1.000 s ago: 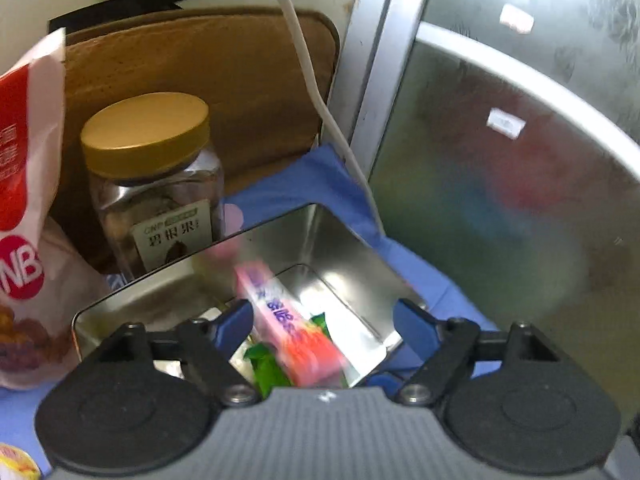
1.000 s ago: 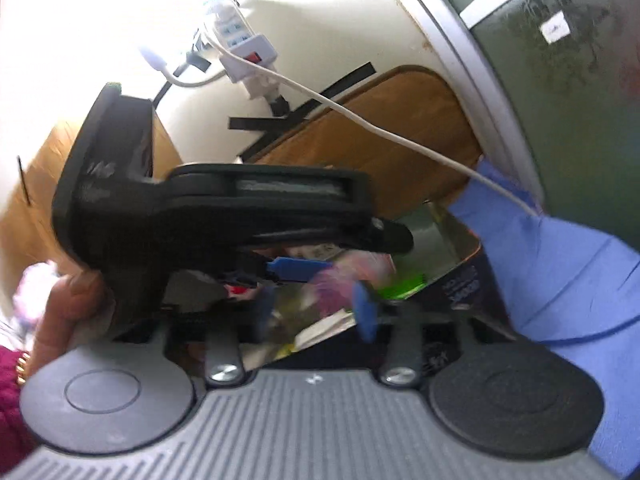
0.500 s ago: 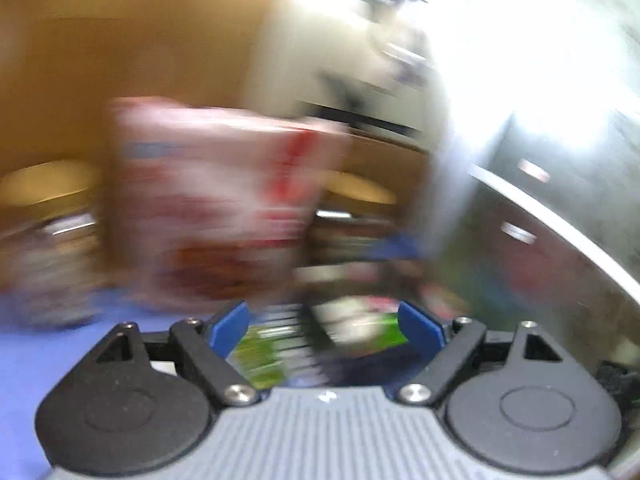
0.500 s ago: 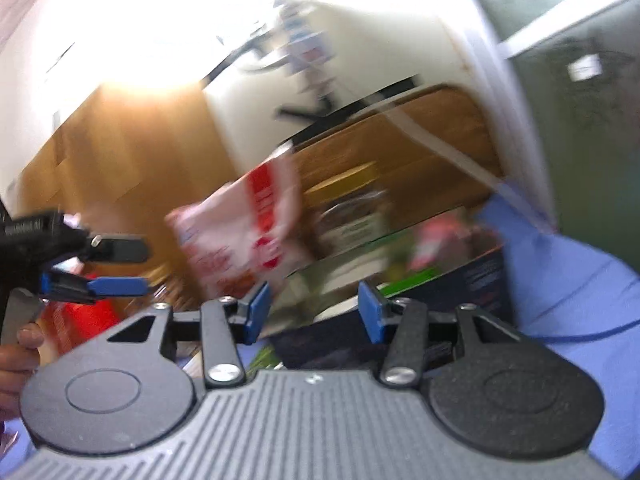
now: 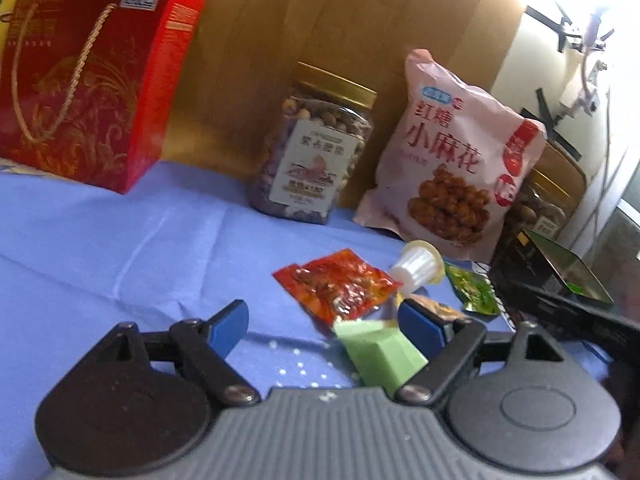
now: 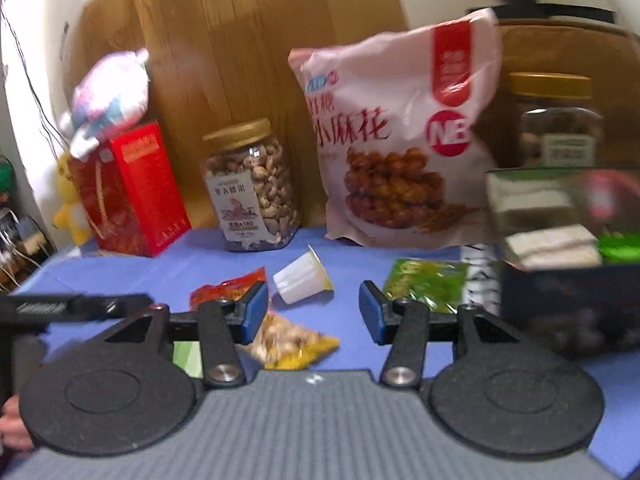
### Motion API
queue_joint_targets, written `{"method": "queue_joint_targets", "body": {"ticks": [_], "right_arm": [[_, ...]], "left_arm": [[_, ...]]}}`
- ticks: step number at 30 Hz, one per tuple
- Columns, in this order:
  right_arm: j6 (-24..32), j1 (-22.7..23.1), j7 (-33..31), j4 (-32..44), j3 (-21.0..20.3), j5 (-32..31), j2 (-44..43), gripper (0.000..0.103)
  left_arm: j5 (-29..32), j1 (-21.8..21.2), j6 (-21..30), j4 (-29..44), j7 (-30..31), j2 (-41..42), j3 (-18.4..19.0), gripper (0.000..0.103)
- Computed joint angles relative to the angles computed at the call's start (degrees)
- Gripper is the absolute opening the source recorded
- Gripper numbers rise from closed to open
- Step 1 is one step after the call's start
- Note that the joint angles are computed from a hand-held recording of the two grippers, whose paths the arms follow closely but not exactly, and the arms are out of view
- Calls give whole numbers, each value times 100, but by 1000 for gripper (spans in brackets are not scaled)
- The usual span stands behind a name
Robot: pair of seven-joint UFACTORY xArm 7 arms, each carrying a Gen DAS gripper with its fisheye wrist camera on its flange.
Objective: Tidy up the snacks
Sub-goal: 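Move both tools toward the white jelly cup, then grasp the white jelly cup with the right tool while the left tool closes on it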
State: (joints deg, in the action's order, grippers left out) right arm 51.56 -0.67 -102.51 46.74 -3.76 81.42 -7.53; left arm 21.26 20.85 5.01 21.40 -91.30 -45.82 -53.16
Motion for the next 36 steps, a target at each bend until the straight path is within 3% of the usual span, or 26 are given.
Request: {"method": "queue_joint_targets", "body": {"ticks": [4, 8, 12, 14, 18, 23, 26, 31, 36], "right_arm": [[-761, 374, -259, 326, 415, -38, 337, 63], [-1558, 710, -395, 603, 714, -227, 698, 63], [-2220, 899, -368, 688, 886, -532, 947, 50], [-2108, 834, -544, 556, 826, -219, 772, 49], [-1328, 564, -1025, -12, 406, 269, -7, 49], [191, -14, -725, -796, -470, -695, -1025, 49], [737, -335, -523, -1165, -827, -1425, -1413, 49], [789, -522, -777, -1702, -1051, -1972, -1770, 50], [394, -413, -1211, -2114, -1083, -1755, -2077, 52]], "left_arm": [[-23, -58, -308, -142, 19, -168, 4, 86], [-176, 45, -608, -186, 130, -208, -95, 86], [-354, 90, -747, -204, 280, -185, -153, 86], [-426, 93, -710, -195, 338, -182, -190, 86], [-528, 103, -844, -221, 425, -147, -216, 86], [-694, 109, -1380, -285, 694, 66, -229, 86], [-793, 45, -1838, -276, 990, 492, -180, 88], [-952, -74, -1946, -25, 1437, 985, -304, 88], [-1342, -293, -1904, 173, 1600, 1202, -525, 90]]}}
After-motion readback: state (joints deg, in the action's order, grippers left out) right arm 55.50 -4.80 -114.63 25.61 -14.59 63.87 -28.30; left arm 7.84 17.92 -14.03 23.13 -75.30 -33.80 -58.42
